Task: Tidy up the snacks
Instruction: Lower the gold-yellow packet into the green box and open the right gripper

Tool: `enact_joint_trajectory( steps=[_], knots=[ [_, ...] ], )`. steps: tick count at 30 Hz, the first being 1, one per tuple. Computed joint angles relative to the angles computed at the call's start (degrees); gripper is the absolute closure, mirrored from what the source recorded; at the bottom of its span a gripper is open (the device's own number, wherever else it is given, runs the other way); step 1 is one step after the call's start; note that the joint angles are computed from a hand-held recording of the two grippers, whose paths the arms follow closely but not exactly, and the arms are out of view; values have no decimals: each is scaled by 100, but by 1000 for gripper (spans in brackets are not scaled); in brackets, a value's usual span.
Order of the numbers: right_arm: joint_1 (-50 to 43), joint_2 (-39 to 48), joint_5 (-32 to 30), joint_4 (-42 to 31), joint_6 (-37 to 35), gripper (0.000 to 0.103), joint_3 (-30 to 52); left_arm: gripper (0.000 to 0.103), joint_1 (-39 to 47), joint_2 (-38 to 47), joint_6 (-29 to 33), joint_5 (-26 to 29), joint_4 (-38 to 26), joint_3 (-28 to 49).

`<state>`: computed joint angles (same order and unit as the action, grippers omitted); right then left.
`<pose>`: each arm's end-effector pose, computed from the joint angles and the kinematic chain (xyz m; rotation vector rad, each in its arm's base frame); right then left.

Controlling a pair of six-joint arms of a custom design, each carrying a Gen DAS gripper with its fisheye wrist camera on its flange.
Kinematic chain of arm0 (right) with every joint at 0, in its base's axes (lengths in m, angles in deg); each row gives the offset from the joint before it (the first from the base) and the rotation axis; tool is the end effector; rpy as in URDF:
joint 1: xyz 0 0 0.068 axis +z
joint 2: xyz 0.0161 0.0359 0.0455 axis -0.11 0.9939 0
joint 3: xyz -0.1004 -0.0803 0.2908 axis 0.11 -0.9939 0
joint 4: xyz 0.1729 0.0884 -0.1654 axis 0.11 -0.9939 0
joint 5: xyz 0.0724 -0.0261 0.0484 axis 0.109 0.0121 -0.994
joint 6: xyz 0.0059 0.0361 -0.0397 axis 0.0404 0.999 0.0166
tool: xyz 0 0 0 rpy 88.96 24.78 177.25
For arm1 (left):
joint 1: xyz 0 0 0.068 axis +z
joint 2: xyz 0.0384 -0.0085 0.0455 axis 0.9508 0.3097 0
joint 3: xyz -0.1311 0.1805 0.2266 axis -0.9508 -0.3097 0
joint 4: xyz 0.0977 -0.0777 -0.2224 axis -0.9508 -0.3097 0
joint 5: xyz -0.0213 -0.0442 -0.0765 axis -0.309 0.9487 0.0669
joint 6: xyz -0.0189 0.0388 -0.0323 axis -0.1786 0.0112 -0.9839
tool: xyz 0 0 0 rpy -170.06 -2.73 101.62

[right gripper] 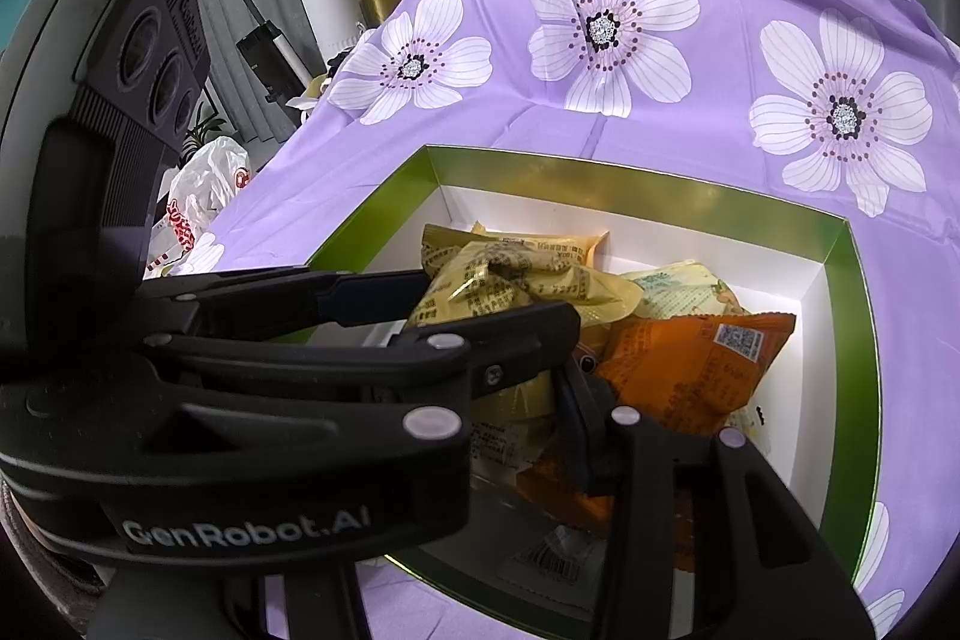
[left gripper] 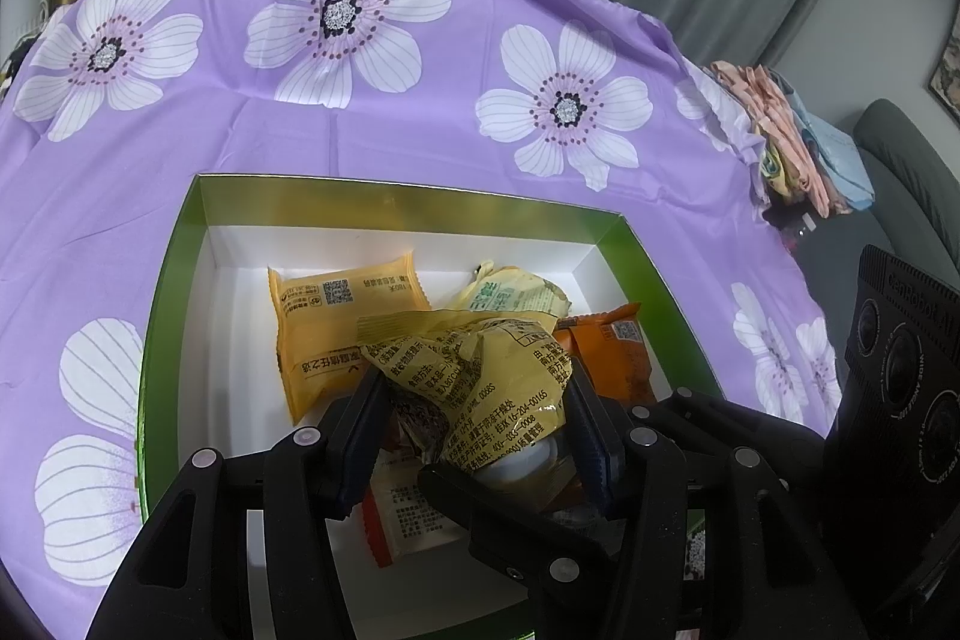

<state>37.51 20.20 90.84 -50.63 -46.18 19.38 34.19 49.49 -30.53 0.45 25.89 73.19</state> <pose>0.2021 0.1859 0.1786 -0.3029 2.3607 0.3932 0.2470 -0.1992 0.1842 0.3827 2.4189 -0.7144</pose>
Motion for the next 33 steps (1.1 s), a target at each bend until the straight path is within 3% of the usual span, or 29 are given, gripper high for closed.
enact_joint_trajectory(
  steps=[33],
  knots=[
    [6,16,-16,-333,25,54,148,48,4,-73,53,-154,-242,-12]
  ],
)
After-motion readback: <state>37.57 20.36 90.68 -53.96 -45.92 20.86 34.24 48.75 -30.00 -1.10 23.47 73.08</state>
